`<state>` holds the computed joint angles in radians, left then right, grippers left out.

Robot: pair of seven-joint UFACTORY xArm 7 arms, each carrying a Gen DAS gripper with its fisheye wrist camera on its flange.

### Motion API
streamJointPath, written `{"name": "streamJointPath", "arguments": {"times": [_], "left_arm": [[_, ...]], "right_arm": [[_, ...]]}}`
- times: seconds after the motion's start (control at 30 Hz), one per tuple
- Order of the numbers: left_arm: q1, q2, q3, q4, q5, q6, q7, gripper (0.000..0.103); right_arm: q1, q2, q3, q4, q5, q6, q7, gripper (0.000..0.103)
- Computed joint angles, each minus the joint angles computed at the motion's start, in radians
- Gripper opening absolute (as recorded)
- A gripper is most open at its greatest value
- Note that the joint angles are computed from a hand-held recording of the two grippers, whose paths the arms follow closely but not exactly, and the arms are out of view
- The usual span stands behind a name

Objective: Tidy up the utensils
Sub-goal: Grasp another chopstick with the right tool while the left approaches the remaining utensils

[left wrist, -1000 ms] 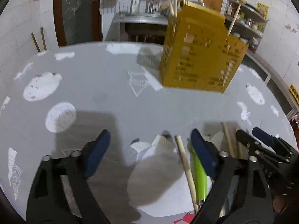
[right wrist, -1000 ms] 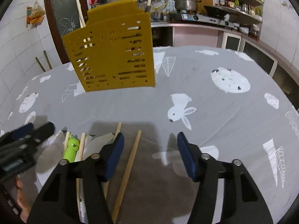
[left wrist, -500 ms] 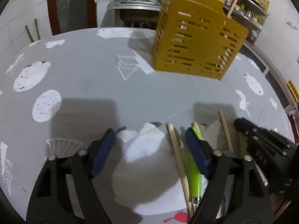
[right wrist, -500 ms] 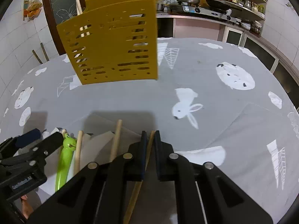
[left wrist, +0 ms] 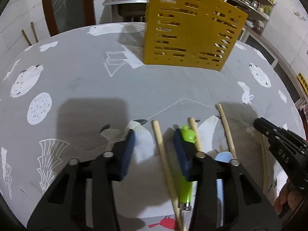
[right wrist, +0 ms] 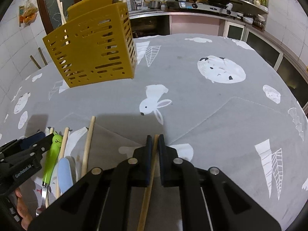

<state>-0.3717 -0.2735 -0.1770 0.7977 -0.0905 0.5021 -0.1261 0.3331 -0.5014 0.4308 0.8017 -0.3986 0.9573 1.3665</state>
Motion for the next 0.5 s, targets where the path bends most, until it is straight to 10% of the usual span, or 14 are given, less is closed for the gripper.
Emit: {"name": "streamJointPath", "arguments": {"times": [0.17, 0.5], "left_arm": [[-0.003, 0.019, 0.006, 0.027, -0.014, 0.027, 0.007, 0.011], [-0.009, 0.004, 0.018, 0.017, -0.058, 0.015, 0.04, 0.007]], "right_arm": [[-0.008, 0.016, 0.003, 0.005, -0.013, -0.008, 0.019, 0.007], [-0.005, -0.03, 0.016, 0.004, -0.033, -0.004, 0.033, 0.006]]}}
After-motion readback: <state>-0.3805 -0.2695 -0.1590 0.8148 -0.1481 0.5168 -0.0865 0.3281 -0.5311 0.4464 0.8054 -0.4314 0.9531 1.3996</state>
